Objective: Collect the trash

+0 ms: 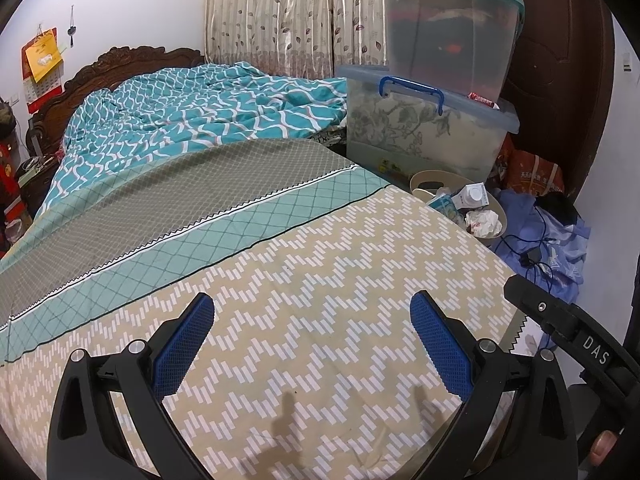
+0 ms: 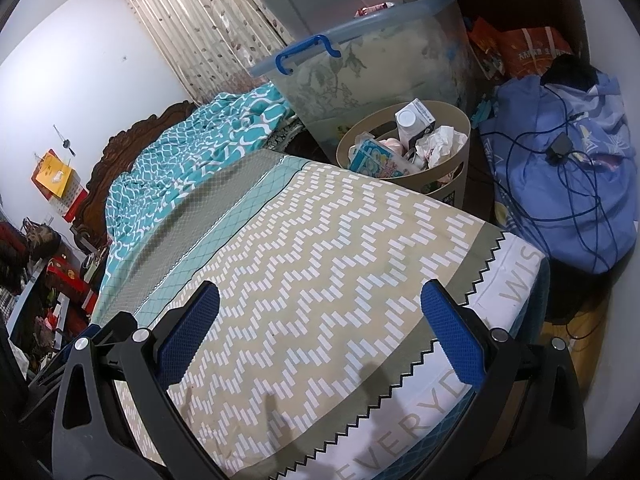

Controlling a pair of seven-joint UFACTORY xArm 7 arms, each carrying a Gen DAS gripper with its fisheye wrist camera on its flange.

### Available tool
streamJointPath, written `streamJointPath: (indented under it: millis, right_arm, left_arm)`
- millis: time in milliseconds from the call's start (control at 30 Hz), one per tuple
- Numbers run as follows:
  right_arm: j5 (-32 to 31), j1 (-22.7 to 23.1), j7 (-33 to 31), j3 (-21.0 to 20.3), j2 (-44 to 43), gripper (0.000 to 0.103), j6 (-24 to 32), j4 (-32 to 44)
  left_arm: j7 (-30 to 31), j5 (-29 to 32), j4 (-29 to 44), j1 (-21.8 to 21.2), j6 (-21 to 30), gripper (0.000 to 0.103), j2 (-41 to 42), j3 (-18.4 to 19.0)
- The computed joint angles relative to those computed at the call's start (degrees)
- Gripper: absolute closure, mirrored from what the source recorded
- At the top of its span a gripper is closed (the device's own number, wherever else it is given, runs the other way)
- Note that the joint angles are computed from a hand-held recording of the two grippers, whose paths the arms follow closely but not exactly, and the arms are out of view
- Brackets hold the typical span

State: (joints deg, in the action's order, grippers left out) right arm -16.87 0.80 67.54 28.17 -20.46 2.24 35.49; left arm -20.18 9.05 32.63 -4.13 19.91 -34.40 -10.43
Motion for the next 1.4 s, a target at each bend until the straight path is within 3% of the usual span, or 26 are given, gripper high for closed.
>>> streamJointPath:
  millis: [1400]
  right_arm:
    - [-1.22,0.4,0.44,-0.29,0.89,0.003,0.3,0.7]
  left_arm:
    - [1.29,-1.09,-0.89,-0.64,0.51,0.009,-0.57,0.8]
